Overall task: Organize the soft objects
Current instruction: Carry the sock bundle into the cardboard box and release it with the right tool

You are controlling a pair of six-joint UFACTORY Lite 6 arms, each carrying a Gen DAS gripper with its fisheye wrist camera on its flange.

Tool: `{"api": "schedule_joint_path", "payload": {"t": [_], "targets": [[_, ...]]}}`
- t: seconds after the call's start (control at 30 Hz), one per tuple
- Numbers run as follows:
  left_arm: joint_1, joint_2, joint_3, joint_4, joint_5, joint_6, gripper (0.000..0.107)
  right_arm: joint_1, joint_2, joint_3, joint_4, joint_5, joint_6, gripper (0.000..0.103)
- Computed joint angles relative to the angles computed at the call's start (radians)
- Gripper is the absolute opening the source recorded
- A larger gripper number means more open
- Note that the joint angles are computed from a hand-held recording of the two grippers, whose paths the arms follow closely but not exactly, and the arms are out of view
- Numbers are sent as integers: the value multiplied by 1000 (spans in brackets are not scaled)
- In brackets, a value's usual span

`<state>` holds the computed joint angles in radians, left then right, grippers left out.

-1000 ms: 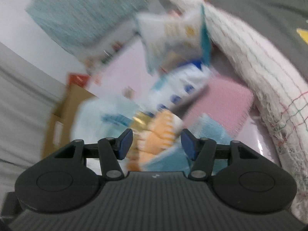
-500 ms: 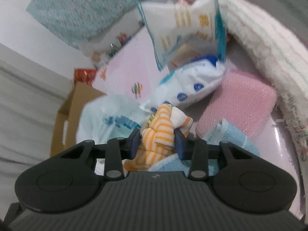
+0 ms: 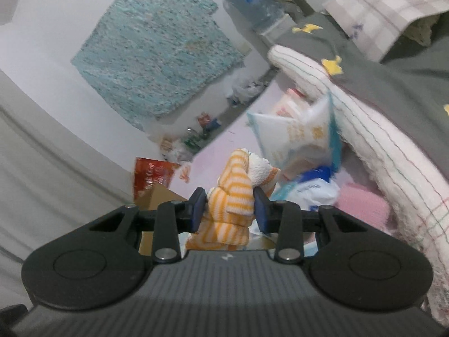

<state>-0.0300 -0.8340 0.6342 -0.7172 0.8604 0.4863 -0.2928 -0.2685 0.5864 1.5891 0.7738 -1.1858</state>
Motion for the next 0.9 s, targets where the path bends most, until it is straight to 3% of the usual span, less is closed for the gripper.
{"api": "schedule_joint_path", "payload": {"t": [0.23,0.3,0.37,0.4,0.43,0.47,0.53,0.67,0.9], "targets": [[459,66,123,-179,248,264,63,169,65,157,13,5,96,34],[552,122,170,-195,273,306,63,250,129,230,50,-12,103,34],[598,184,203,-202,263,333,61,332,171,300,61,-73,117,34],[598,220,222,-184,236,328,53,371,196,333,69,-95,128,34],[605,257,237,-179,215,328,25,391,233,371,73,-85,139,34],[616,304,261,-176,210,332,20,419,262,407,75,-91,151,34],[656,385,284,-203,199,376,21,492,326,497,57,-136,184,34],[615,502,305,-97,23,298,21,568,431,639,-3,-155,263,34],[700,533,276,-113,3,351,35,688,637,932,-154,-165,465,34]]}}
